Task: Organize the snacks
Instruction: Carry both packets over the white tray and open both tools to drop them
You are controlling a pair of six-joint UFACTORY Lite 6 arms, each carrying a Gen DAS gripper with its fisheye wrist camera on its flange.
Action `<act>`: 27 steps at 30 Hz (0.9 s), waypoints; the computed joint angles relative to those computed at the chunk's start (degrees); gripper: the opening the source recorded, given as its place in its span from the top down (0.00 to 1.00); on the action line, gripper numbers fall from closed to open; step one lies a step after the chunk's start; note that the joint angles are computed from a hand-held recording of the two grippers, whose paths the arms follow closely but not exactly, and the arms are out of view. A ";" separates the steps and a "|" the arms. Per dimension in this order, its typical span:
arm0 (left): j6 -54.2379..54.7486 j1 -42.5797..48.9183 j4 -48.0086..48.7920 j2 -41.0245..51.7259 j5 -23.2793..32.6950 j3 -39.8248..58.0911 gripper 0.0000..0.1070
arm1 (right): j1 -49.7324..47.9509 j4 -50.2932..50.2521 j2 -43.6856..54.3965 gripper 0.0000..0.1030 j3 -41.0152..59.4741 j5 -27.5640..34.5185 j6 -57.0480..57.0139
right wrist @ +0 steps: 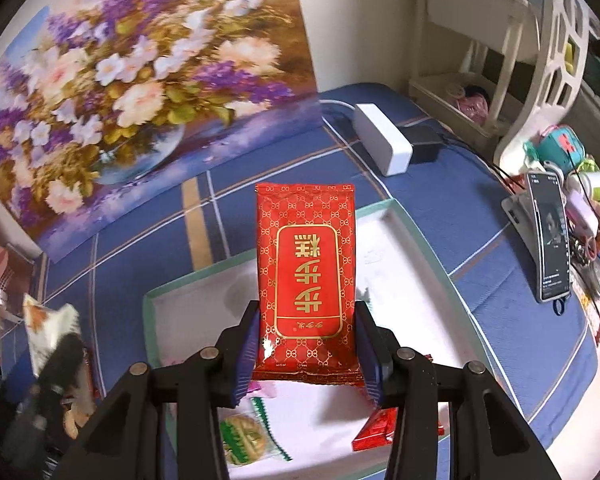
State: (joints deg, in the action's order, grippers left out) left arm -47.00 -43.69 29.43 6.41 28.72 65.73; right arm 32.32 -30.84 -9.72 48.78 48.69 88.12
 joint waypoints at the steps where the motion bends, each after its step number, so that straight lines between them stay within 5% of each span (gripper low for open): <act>1: -0.06 -0.44 0.14 1.28 -0.27 0.43 0.46 | -0.83 0.50 -0.10 0.54 -0.79 -0.83 -0.60; 15: 2.23 1.10 -3.73 19.65 -4.84 10.48 0.46 | -5.79 6.41 3.88 0.54 -6.27 -10.56 -6.03; 27: 2.63 1.45 -5.82 20.20 -7.60 10.70 0.41 | -6.91 6.90 5.31 0.52 -5.50 -11.77 -7.66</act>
